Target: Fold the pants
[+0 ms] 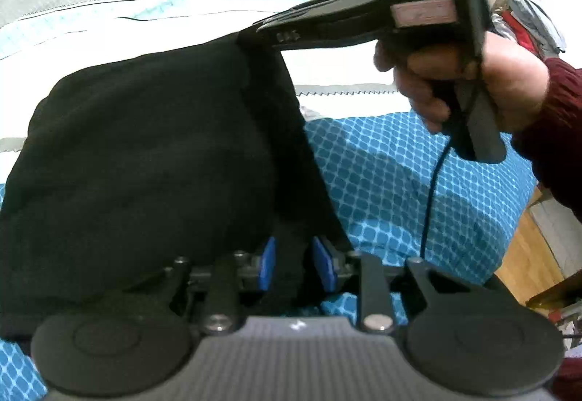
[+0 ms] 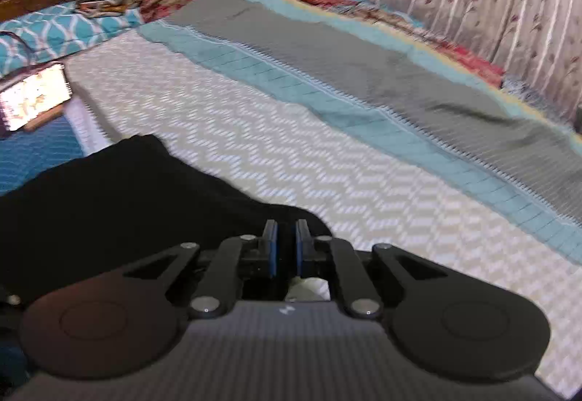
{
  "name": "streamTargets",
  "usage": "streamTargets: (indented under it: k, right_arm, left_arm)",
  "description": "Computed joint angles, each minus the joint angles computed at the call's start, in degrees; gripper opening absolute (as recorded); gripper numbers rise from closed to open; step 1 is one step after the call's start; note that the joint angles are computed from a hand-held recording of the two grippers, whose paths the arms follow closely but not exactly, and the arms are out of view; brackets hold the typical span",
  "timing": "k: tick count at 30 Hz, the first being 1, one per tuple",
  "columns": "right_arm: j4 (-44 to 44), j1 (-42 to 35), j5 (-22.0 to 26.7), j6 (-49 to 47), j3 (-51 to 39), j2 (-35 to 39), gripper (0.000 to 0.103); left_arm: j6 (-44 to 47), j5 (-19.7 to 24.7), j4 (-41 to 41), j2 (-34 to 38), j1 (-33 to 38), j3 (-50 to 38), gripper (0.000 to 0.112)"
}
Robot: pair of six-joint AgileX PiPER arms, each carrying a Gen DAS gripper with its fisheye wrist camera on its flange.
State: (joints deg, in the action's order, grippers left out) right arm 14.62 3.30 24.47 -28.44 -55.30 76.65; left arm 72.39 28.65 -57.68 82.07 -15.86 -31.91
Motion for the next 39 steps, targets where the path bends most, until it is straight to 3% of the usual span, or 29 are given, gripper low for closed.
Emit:
streamTargets:
  k: [5,8,11,13,15,18,20,22,24,26,28,29,30,31,32,33,36,39]
  right_arm:
    - [-13.4,2.16,-5.48,13.58,1.06,4.32,0.011]
    - [-19.2,2.32,-5.24,21.61,0.05,8.28,0.01]
    - [-22.02,2.82,-5.34,25.8,0.33,9.63,0.011]
    - [-18.26,2.37,-3.43,22.58,-0.85,8.58,0.015]
    - [-9.45,0.44,-1.52,17.04,-1.71,5.56,0.018]
    - [2.19,-0.46,2.03,10.12,-4.37,2.93,0.018]
    - [6.8,0.65,5.74,5.95,-7.97,3.55,0.019]
    - [5.81,4.61,7.29,6.37,-11.63,5.58,0.027]
    - [2.64,9.49,6.87,7.87,-15.27,8.85,0.052]
    - [-2.59,13.81,7.63,11.56,-20.73,14.28,0.059]
    - [-6.43,16.68,11.75,14.01,-27.95,21.29,0.063]
    - [-9.38,17.86,14.38,15.98,-31.37,24.72,0.063]
    - [-11.15,18.47,19.17,17.23,-35.73,28.52,0.056]
    - [-10.61,18.46,21.83,17.36,-37.82,31.02,0.046]
    - [-8.91,18.33,22.2,16.77,-37.76,31.59,0.023]
    - [-9.49,19.12,20.28,16.52,-35.97,30.23,0.016]
    - [-13.19,20.99,15.74,19.43,-33.72,27.65,0.013]
    - [-13.05,21.01,12.48,22.98,-35.78,28.25,0.013]
  left_arm:
    - [0.89,-0.27,-0.68,1.2,0.66,-0.11,0.025]
    - [3.05,-1.25,-2.56,1.89,0.25,0.47,0.025]
    - [3.93,-1.95,-3.35,1.65,-0.64,1.04,0.025]
    - [3.46,0.63,-2.13,0.25,1.32,1.2,0.026]
    - [4.92,5.13,-2.23,-2.93,6.1,1.57,0.036]
    - [12.27,16.28,-6.29,-9.83,19.77,3.35,0.051]
    - [13.92,21.87,-7.87,-12.67,29.99,3.43,0.056]
    - [12.2,22.7,-8.25,-12.71,36.62,2.59,0.061]
    - [8.16,21.09,-7.26,-9.95,40.33,0.71,0.067]
    - [3.84,19.87,-5.67,-5.1,40.68,-1.42,0.064]
    - [3.51,18.81,-5.48,-1.28,38.98,-2.28,0.054]
    - [4.06,18.09,-5.41,-0.23,37.81,-2.19,0.035]
    - [4.79,17.99,-5.21,0.75,37.01,-2.27,0.022]
    - [5.99,17.03,-5.58,0.58,36.3,-1.46,0.02]
    - [7.35,16.36,-5.89,-0.01,36.17,-0.72,0.017]
    - [9.0,17.26,-5.93,-0.24,37.08,-0.49,0.016]
    - [11.67,23.75,-5.25,0.8,43.39,-1.42,0.014]
    - [13.26,22.25,-6.63,0.45,45.15,-0.55,0.014]
